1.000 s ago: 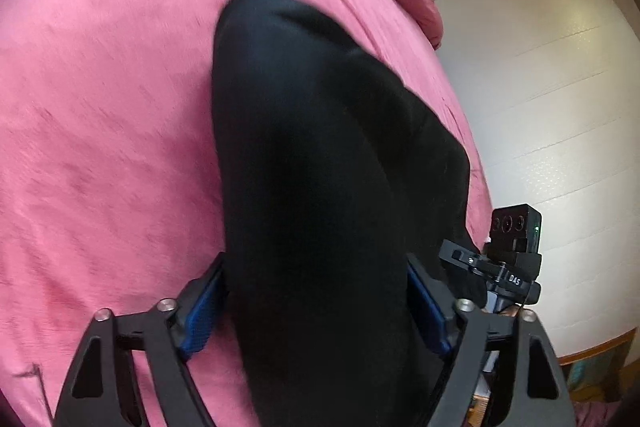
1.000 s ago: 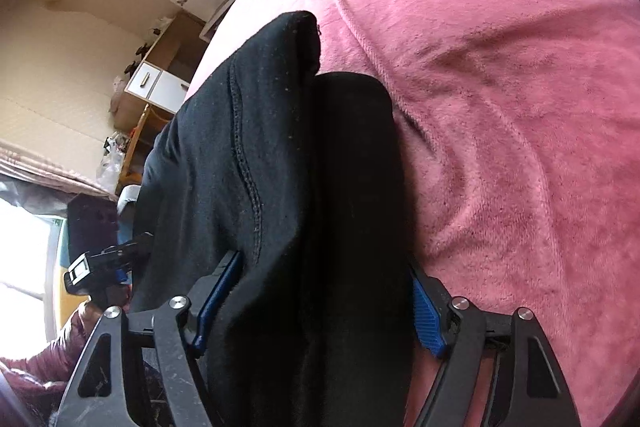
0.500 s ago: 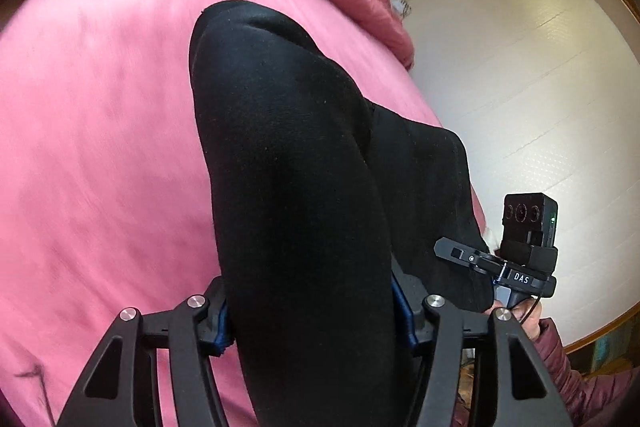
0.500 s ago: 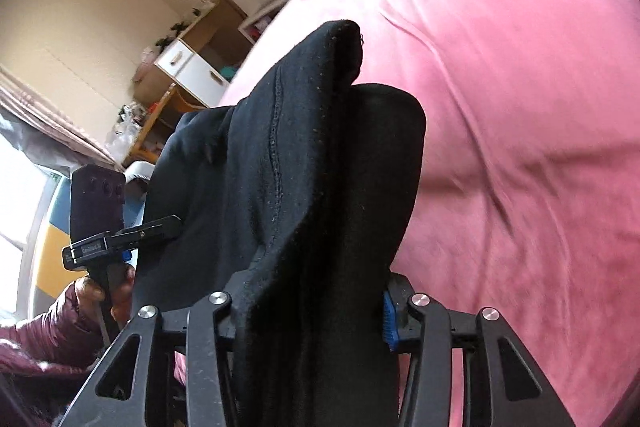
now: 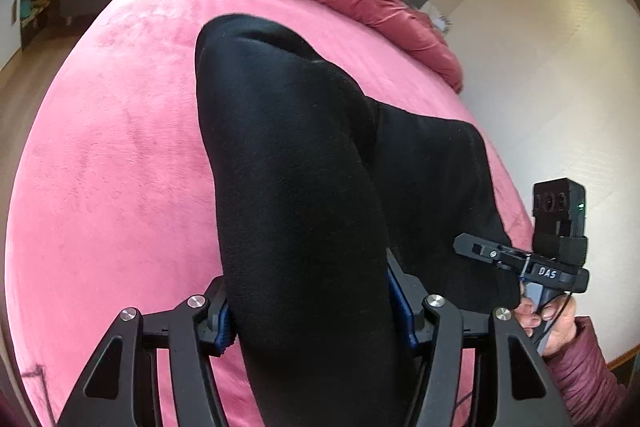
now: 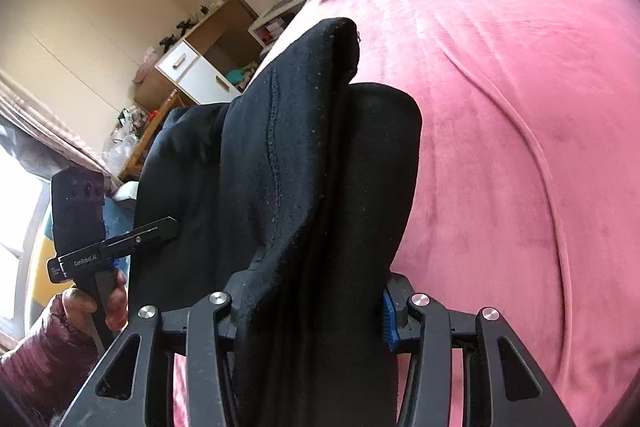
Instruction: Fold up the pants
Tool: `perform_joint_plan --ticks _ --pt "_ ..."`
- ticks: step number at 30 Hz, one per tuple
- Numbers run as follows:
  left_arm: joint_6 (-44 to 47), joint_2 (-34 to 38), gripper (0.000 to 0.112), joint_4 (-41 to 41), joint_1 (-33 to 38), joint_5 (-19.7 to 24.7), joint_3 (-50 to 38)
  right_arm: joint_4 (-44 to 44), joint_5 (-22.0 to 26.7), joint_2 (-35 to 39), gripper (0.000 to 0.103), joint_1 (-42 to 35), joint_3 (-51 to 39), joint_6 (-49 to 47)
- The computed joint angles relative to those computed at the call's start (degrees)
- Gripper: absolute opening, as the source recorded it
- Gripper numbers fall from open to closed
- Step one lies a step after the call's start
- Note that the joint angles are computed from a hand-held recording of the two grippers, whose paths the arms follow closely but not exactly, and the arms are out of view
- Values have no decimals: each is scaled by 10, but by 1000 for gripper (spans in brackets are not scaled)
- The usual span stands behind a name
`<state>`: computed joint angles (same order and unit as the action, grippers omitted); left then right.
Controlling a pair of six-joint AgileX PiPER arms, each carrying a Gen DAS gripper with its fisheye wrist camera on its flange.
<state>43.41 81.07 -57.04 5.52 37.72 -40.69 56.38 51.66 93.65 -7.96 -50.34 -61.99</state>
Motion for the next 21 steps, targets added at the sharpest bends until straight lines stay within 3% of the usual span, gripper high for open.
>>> perform_joint_plan --ticks 5,10,16,21 --pt "8 63 62 -3 7 -16 -24 -27 -25 68 47 39 -70 47" --pt "41 121 64 -30 12 -22 -50 -20 -25 120 48 32 -87 41" --pt "90 114 67 -69 -3 -68 -17 59 -22 152 51 -6 -49 -49" --pt "116 120 74 -125 2 -74 -1 82 -18 160 52 -25 -35 -87"
